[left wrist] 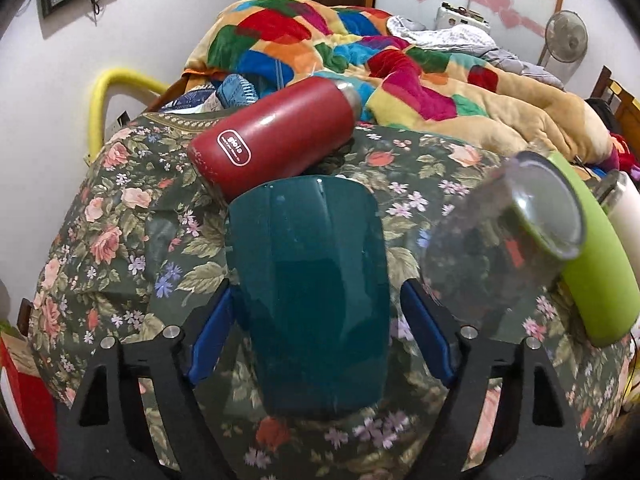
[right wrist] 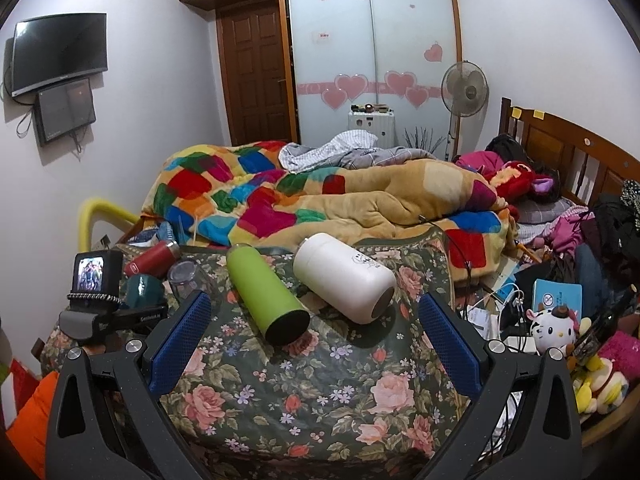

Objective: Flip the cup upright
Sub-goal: 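Lift the teal mug with the left tool toward the right tool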

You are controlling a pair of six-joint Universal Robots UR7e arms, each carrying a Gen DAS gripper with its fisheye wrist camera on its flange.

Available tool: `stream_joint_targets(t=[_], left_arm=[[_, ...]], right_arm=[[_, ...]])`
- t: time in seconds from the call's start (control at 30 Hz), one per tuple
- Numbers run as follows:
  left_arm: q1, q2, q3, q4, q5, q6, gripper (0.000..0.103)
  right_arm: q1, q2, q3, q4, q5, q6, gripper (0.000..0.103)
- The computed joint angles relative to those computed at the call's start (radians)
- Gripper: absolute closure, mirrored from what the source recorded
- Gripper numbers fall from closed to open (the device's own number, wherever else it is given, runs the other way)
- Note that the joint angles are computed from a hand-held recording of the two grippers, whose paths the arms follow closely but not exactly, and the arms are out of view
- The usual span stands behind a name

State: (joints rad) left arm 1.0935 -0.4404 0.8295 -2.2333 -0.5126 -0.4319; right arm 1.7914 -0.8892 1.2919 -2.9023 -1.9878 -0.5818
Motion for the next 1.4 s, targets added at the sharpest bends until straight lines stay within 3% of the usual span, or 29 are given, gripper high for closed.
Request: stream_joint_targets(t=[0.1, 0.3, 0.47, 0.7, 0.93, 1.2, 1.4], left_arm=[[0.011, 0.006, -0.016, 0.020, -0.012, -0.021, 0.033], [0.005, -0.006, 0.019, -0.008, -0.016, -0.025, 0.034], [-0.017, -0.052, 0.115, -0.055, 0.006, -0.017, 0.034], [-0.079, -0.140, 0.269, -0.191, 0.020, 0.063, 0.034], [-0.152, -0.164, 0.330, -0.331, 0.027, 0.190, 0.034], [-0.201, -0.123, 0.304, -0.370, -0.041, 0.268, 0.034], [-0.211, -0.072, 0.262, -0.304, -0.136, 0.250, 0.034]], right_arm=[[-0.001, 0.007, -0.014, 0.006, -0.007, 0.002, 0.000], [-0.001, 0.011, -0.024, 0.017, -0.012, 0.005, 0.000], [0.005, 0.005, -0.012, 0.007, -0.005, -0.005, 0.000], [0.008, -0.011, 0.015, -0.006, 0.013, -0.010, 0.000], [0.013, -0.043, 0.060, -0.032, 0.034, -0.024, 0.000], [0.013, -0.078, 0.104, -0.065, 0.048, -0.027, 0.000], [0.005, -0.096, 0.127, -0.076, 0.047, -0.025, 0.000]])
